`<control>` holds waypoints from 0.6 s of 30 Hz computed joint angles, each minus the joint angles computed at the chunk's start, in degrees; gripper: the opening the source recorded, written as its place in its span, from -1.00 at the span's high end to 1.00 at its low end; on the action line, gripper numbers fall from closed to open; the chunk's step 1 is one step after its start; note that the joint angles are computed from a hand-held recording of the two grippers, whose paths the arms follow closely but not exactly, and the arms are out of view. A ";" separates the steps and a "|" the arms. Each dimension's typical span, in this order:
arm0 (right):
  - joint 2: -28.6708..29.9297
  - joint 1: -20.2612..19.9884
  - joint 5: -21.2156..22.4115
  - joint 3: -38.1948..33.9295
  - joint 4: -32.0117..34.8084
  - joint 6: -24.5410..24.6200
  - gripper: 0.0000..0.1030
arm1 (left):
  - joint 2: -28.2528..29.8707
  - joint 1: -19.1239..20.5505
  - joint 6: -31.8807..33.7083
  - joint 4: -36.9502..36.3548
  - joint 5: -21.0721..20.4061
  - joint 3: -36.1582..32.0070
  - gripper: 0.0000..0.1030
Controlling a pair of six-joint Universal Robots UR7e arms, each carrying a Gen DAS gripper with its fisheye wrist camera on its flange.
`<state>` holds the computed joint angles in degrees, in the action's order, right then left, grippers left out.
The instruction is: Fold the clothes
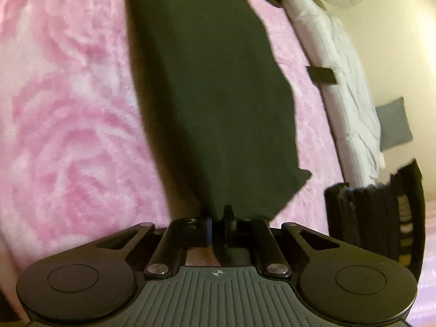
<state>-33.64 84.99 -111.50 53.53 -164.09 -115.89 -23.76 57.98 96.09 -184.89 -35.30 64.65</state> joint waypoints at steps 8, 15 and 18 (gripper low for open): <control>-14.83 -0.50 1.21 22.18 -9.01 6.01 0.95 | -14.00 -6.85 -23.71 6.78 0.07 22.69 0.89; -17.16 -2.79 3.33 32.07 -21.50 3.76 0.94 | -15.06 -7.48 -29.59 3.88 1.15 29.84 0.83; -17.47 -2.56 3.01 34.44 -26.27 3.37 -0.28 | -16.82 -7.46 -34.24 5.55 1.18 30.88 0.76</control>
<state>-51.11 82.43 -108.49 87.97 -190.37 -112.51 -40.58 50.52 61.85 -179.34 -34.13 95.52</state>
